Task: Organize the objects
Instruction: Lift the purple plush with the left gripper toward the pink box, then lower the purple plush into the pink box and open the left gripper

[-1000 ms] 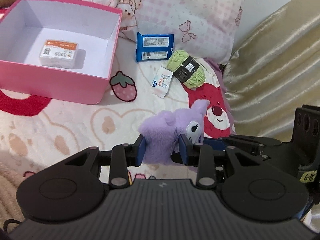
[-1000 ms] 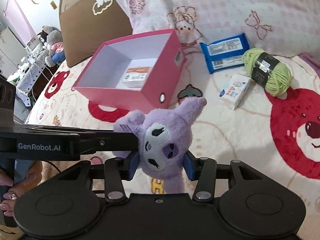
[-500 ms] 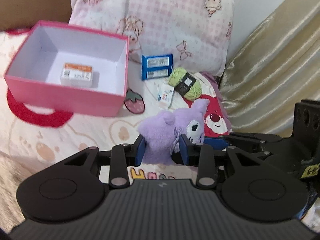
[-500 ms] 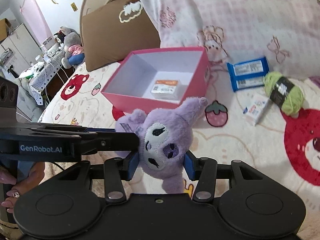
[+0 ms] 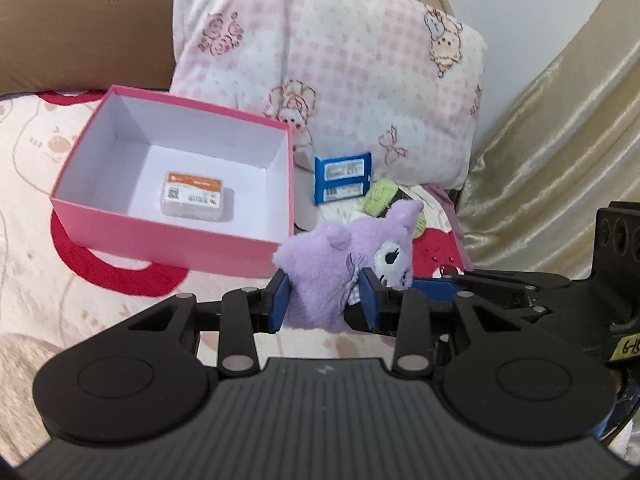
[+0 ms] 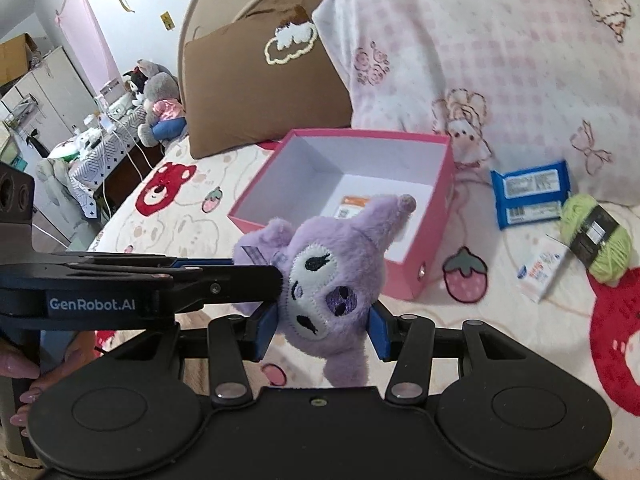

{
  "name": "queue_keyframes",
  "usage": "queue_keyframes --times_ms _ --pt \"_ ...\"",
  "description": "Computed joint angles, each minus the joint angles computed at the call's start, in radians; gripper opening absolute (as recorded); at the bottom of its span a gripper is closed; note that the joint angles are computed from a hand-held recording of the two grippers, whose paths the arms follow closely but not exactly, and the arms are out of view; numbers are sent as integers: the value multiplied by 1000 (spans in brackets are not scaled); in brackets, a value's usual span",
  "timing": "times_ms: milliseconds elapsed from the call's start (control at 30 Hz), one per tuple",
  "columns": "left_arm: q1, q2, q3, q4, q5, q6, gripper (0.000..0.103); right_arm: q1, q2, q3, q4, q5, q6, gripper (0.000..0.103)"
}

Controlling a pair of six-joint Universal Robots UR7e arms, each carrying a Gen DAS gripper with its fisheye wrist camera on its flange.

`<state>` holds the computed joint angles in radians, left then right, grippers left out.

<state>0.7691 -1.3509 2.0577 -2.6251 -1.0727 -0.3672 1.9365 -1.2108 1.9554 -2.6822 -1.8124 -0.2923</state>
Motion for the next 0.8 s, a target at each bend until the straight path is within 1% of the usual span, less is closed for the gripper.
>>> queue_keyframes --times_ms 200,333,433,500,633,733,800 --pt "29 9 -61 33 0 18 35 21 54 -64 2 1 1 54" --pt "55 40 -108 11 10 62 35 28 109 -128 1 -5 -2 54" --pt "97 78 -155 -19 -11 68 36 26 165 -191 -1 -12 -7 54" --pt "123 113 -185 -57 -19 95 37 26 207 -239 -3 -24 -9 54" --pt "177 184 -266 -64 -36 103 37 19 285 -333 24 -49 -18 54" --pt "207 243 -322 -86 -31 135 37 6 343 -400 32 -56 -24 54" --pt "231 290 -353 -148 -24 147 37 -10 388 -443 13 -45 -2 53"
